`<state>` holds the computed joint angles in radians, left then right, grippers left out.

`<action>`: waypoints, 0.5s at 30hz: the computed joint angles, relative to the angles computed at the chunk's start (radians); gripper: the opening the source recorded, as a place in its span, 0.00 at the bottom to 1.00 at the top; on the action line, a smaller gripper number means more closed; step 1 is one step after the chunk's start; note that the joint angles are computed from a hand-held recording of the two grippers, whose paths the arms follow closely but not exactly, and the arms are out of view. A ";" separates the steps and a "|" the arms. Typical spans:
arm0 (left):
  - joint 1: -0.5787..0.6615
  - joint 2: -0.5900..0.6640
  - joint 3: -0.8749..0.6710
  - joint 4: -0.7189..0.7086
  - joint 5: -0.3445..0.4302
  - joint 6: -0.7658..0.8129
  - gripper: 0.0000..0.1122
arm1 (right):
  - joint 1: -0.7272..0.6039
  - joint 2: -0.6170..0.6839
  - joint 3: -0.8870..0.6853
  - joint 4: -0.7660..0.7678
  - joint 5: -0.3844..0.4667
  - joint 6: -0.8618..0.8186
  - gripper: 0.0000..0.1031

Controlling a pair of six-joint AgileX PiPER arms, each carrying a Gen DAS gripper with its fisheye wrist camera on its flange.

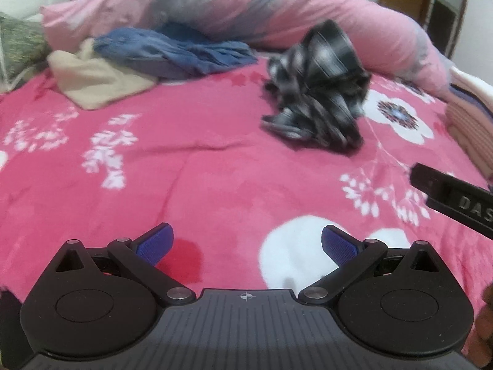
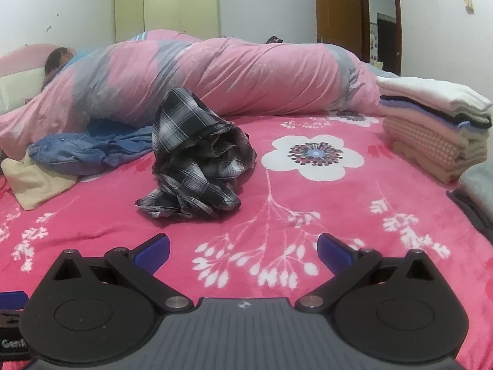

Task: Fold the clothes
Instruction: 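Move both tools toward the crumpled plaid shirt on the bed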

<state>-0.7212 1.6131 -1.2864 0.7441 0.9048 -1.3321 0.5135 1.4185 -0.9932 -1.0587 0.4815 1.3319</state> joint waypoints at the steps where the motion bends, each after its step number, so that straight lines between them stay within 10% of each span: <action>1: -0.005 -0.002 0.001 0.010 0.009 -0.011 0.92 | 0.002 -0.005 0.002 -0.002 0.001 0.001 1.00; 15: -0.063 -0.007 0.019 0.158 0.119 -0.167 0.92 | 0.026 -0.017 -0.001 -0.012 0.035 -0.009 1.00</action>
<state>-0.7847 1.6059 -1.2679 0.9017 1.0239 -1.4996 0.5399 1.4014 -0.9941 -1.0706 0.5168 1.3225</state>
